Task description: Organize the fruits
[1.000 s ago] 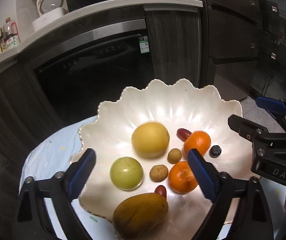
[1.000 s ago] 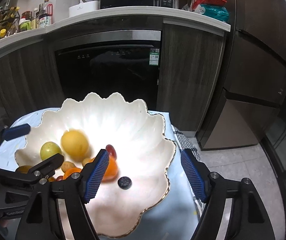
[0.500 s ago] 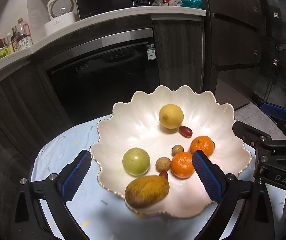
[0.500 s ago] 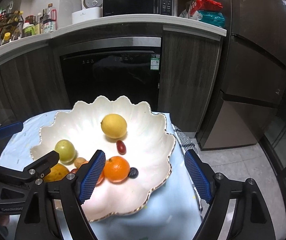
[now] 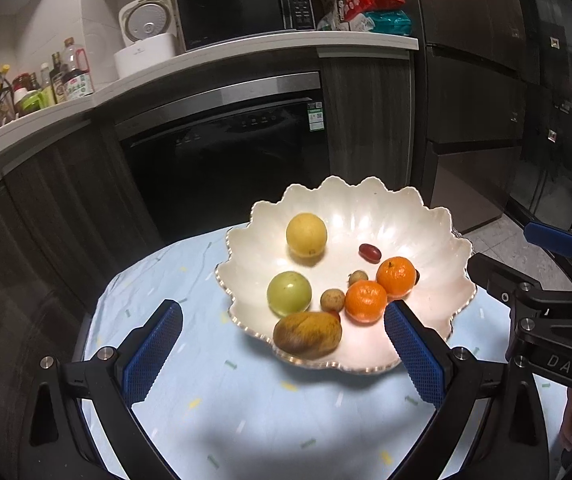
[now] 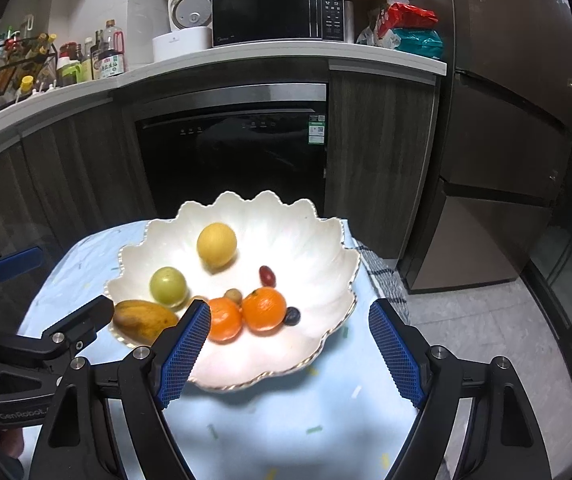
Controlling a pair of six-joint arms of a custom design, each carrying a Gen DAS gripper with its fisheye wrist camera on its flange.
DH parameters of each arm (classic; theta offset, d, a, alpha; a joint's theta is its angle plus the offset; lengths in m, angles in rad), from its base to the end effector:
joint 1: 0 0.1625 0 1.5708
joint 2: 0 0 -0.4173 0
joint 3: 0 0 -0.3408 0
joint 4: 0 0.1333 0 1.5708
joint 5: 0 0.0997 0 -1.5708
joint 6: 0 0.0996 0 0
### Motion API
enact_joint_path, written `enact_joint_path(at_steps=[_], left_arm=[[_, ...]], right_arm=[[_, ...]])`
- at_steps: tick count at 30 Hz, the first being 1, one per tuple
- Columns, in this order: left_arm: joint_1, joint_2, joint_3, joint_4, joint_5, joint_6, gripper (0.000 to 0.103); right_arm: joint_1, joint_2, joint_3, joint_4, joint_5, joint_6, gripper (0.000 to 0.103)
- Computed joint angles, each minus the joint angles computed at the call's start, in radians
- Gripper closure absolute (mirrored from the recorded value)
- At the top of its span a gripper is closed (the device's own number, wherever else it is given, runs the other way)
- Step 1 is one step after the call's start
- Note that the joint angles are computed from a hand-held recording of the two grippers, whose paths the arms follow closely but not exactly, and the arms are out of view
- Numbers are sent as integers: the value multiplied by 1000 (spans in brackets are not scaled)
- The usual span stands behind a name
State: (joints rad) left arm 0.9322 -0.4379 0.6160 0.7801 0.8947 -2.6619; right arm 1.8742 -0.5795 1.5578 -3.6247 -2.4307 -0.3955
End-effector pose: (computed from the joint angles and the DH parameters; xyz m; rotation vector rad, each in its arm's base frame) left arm -0.2461 -0.6597 0.1582 1.0454 2.1729 -0.8224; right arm 0.2476 -0.5974 0.1651 0.1703 -2.0606 1.1462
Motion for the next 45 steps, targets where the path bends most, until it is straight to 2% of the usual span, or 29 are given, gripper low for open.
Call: enact_joint_path(at_steps=[8, 20, 31, 45], left_arm=[[-9, -147, 231, -97, 4, -31, 0], [-15, -334, 482, -206, -9, -64, 0], [-24, -462, 670, -295, -54, -104, 0], [-23, -548, 799, -344, -110, -148, 0]], right_arm=[[47, -1, 52, -30, -22, 37, 21], [121, 22, 101, -60, -42, 66, 21], [165, 39, 148, -84, -41, 88, 21], [189, 59, 187, -99, -32, 107, 21]])
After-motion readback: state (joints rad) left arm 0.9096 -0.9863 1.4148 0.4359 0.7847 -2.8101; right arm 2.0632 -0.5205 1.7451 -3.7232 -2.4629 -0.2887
